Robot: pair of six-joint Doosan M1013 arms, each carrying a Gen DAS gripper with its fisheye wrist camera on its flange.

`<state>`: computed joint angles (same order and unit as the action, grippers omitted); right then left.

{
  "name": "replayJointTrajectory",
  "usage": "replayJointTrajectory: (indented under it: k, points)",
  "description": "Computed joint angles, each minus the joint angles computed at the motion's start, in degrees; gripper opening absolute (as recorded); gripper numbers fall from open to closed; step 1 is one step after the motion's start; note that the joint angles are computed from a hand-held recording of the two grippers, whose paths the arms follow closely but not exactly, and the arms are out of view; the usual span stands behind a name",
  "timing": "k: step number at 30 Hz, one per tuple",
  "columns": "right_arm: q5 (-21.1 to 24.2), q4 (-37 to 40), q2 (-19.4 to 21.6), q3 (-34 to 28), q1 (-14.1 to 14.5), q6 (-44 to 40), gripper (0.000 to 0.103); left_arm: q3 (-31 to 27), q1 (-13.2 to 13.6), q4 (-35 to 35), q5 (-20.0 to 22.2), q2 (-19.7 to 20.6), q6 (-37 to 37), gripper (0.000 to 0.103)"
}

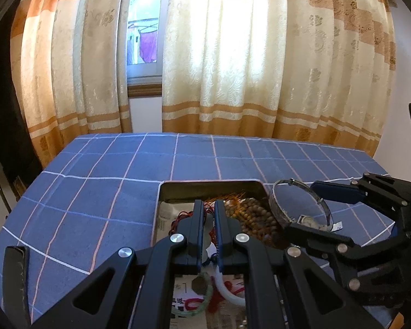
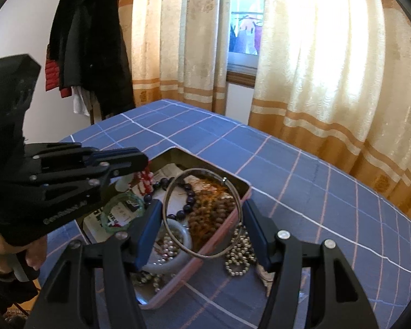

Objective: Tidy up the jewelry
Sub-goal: 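Carry both over the tin, open right tool on bangle while left drops pendant, then move right tool to silver wristwatch while left tool reaches steel bead chain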

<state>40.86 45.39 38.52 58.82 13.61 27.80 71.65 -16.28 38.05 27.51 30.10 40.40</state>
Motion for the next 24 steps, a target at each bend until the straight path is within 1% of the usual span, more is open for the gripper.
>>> replayJointTrajectory:
  k: [5,10,14,15,16,17,18,19,20,21,22,24]
  points:
    - [1.6,-1.2,0.6,-0.4,0.6,0.0,0.063,-0.1,0.6,-3.4,0.4,0.5,2.6,0.007]
    - [3.1,-3.7,1.4,-1.0,1.2,1.4,0.063,-0.8,1.1,-10.3,0.9,1.1,8.0,0.008]
    - [3.7,-4.0,1.7,-1.2,1.3,1.6,0.063,-1.2,1.3,-11.4,1.7,1.4,8.0,0.008]
    - [3.9,-4.1,1.7,-1.3,1.3,1.7,0.063,-1.2,1.3,-11.5,1.8,1.4,8.1,0.010]
    - [4.5,-4.3,1.9,-1.6,1.3,1.9,0.063,-1.4,1.2,-11.0,2.3,1.5,7.6,0.015]
    - [5.1,-4.0,2.0,-1.8,1.2,1.5,0.064,-1.5,1.2,-10.3,2.4,1.5,6.9,0.035]
    - [5.6,-3.6,2.1,-1.9,1.2,1.2,0.064,-1.4,1.1,-9.3,2.2,1.4,5.9,0.063]
    - [5.3,-3.5,2.1,-1.7,1.3,1.1,0.066,-1.0,0.8,-5.3,2.2,1.3,2.0,0.077]
    - [5.0,-3.3,2.0,-1.4,1.3,0.8,0.070,-0.5,0.6,-2.0,2.0,1.0,-1.6,0.089]
    - [4.5,-2.3,1.7,-0.9,1.2,0.1,0.074,0.0,0.6,-1.2,1.2,0.7,-2.8,0.089]
    - [3.6,-1.2,1.3,-0.2,1.0,-0.5,0.076,0.2,0.8,-2.4,0.5,0.5,-2.4,0.089]
    - [2.7,1.5,0.5,1.0,0.5,-2.0,0.083,-0.1,0.9,-3.0,1.6,0.4,-3.1,0.089]
